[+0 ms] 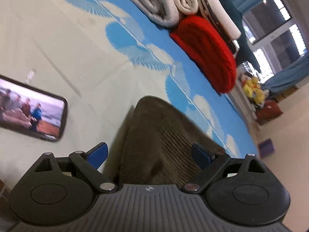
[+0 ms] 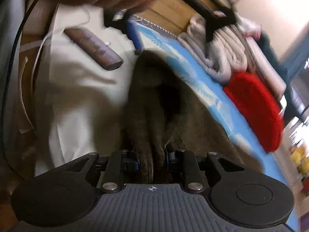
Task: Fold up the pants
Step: 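Lift the folded leg end with the right tool and fold it over again, then grasp the folded pants edge with the left tool while the right tool holds the other edge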
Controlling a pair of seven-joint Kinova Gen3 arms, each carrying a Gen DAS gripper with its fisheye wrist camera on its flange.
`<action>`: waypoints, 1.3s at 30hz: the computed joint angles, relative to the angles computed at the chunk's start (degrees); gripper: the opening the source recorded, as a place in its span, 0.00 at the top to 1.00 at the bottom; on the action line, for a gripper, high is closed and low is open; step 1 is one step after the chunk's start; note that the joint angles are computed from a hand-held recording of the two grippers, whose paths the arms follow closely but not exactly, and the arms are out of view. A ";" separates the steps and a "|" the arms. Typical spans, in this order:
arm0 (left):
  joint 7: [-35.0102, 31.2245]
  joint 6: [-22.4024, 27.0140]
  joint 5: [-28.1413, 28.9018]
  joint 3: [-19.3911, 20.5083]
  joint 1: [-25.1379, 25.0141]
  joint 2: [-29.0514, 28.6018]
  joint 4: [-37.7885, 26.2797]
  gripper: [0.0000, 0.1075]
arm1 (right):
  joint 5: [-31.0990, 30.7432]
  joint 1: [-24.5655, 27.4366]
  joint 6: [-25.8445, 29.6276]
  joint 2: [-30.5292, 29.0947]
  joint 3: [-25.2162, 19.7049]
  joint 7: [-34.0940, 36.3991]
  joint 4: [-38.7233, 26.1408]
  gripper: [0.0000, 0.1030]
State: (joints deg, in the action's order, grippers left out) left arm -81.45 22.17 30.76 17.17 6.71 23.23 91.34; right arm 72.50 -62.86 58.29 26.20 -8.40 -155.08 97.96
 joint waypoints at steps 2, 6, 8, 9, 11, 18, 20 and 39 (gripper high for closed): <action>-2.48 0.26 -0.12 0.68 -0.42 0.10 0.09 0.12 | -0.59 1.44 -0.31 -0.46 -0.22 -2.25 -0.73 0.72; -2.73 6.35 -6.10 -1.14 2.78 1.75 -4.13 0.11 | -1.16 5.44 -2.88 -2.55 -4.92 -3.40 0.11 0.63; -2.50 11.00 -9.42 -2.97 5.28 2.55 -6.34 0.13 | -1.35 7.14 -3.74 -3.32 -6.50 -4.67 0.77 0.58; -3.40 12.40 -10.54 -2.73 5.57 3.07 -7.02 0.17 | -1.79 7.73 -5.18 -4.05 -6.58 -5.05 1.42 0.51; -4.05 13.31 -12.32 -4.70 7.66 3.39 -7.41 0.48 | -2.87 10.48 -7.10 -5.94 -9.68 -5.11 2.47 0.43; -2.44 10.46 -20.04 -7.51 11.54 2.28 -4.80 0.43 | -9.67 10.34 -7.47 -17.88 -4.21 -19.49 7.66 0.48; -0.31 10.09 -24.70 -11.50 16.42 1.64 -4.52 0.31 | -11.26 14.43 -3.65 -18.36 -6.45 -21.33 7.30 0.50; 7.53 3.35 -37.22 -12.15 19.63 -3.23 3.49 0.12 | -13.70 19.26 -3.95 -20.99 -15.19 -9.85 13.44 0.59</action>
